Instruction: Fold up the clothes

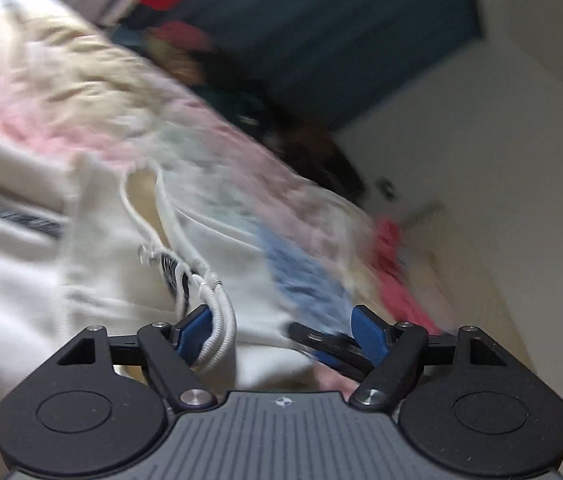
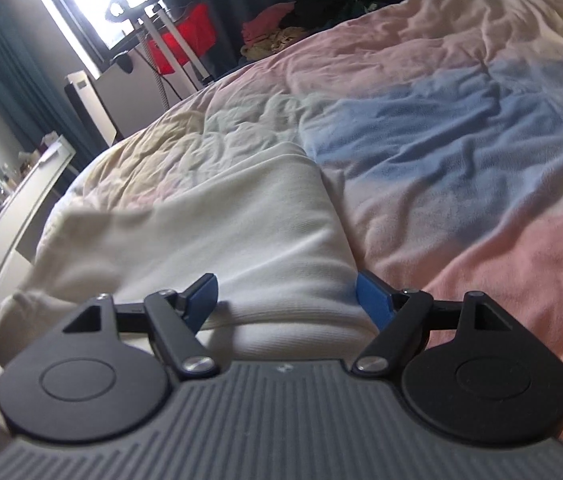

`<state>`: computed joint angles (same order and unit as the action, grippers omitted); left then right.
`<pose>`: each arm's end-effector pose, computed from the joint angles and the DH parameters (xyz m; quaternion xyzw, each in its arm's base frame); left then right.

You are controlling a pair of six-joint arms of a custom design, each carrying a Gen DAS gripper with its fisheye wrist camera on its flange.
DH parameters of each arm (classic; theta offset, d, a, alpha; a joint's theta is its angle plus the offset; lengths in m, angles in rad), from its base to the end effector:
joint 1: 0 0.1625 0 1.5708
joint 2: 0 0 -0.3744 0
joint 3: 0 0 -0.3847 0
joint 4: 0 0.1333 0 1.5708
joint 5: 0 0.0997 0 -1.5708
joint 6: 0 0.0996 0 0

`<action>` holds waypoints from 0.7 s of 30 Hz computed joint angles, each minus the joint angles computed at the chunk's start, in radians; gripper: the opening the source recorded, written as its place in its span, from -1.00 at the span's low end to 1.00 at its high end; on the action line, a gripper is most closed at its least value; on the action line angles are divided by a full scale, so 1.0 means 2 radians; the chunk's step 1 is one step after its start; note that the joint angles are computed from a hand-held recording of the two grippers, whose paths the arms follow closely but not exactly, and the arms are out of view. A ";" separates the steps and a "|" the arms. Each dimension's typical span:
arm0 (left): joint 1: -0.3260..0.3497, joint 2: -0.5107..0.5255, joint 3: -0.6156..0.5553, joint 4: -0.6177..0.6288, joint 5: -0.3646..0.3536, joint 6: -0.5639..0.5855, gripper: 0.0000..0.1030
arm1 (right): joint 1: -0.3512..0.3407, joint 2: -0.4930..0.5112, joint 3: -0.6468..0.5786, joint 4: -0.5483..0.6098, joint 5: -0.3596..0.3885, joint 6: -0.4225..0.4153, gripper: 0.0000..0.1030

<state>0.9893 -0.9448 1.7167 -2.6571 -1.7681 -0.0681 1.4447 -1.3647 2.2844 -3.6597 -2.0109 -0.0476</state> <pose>-0.2455 -0.5806 0.1355 -0.2645 -0.9467 0.1166 0.1419 0.0359 -0.4397 0.2795 -0.1523 -0.8085 0.5207 0.2281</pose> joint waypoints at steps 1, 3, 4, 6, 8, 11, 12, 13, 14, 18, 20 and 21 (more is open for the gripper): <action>-0.003 0.001 0.002 0.000 0.027 -0.011 0.48 | 0.000 0.000 0.000 -0.001 0.000 0.002 0.53; -0.008 0.002 0.008 -0.003 0.069 -0.019 0.51 | 0.003 0.004 -0.002 -0.006 -0.003 -0.004 0.54; -0.013 0.002 0.011 0.000 0.092 -0.018 0.58 | 0.004 0.007 -0.003 -0.010 -0.004 -0.009 0.54; -0.029 -0.003 0.019 0.011 0.144 0.006 0.55 | 0.005 0.010 -0.003 -0.022 0.002 -0.016 0.54; -0.043 -0.010 0.029 0.012 0.183 0.030 0.54 | 0.002 0.007 0.001 -0.037 0.029 -0.020 0.54; -0.044 -0.022 0.042 0.003 0.169 0.039 0.58 | -0.001 -0.002 0.003 -0.038 0.080 -0.022 0.54; -0.046 -0.021 0.043 0.004 0.171 0.043 0.58 | -0.001 -0.006 0.000 -0.021 0.099 -0.022 0.53; -0.048 -0.020 0.042 0.007 0.175 0.044 0.58 | 0.001 -0.008 -0.007 -0.004 0.117 -0.025 0.53; -0.049 -0.017 0.040 0.013 0.182 0.039 0.57 | 0.005 -0.007 -0.018 0.016 0.132 -0.034 0.52; -0.041 -0.005 0.028 0.022 0.189 -0.009 0.34 | 0.037 0.027 -0.085 0.095 0.131 -0.078 0.51; -0.033 -0.002 0.021 0.020 0.172 -0.023 0.34 | 0.059 0.059 -0.136 0.137 0.101 -0.101 0.43; -0.030 -0.001 0.019 0.020 0.167 -0.027 0.30 | 0.069 0.080 -0.166 0.156 0.085 -0.109 0.43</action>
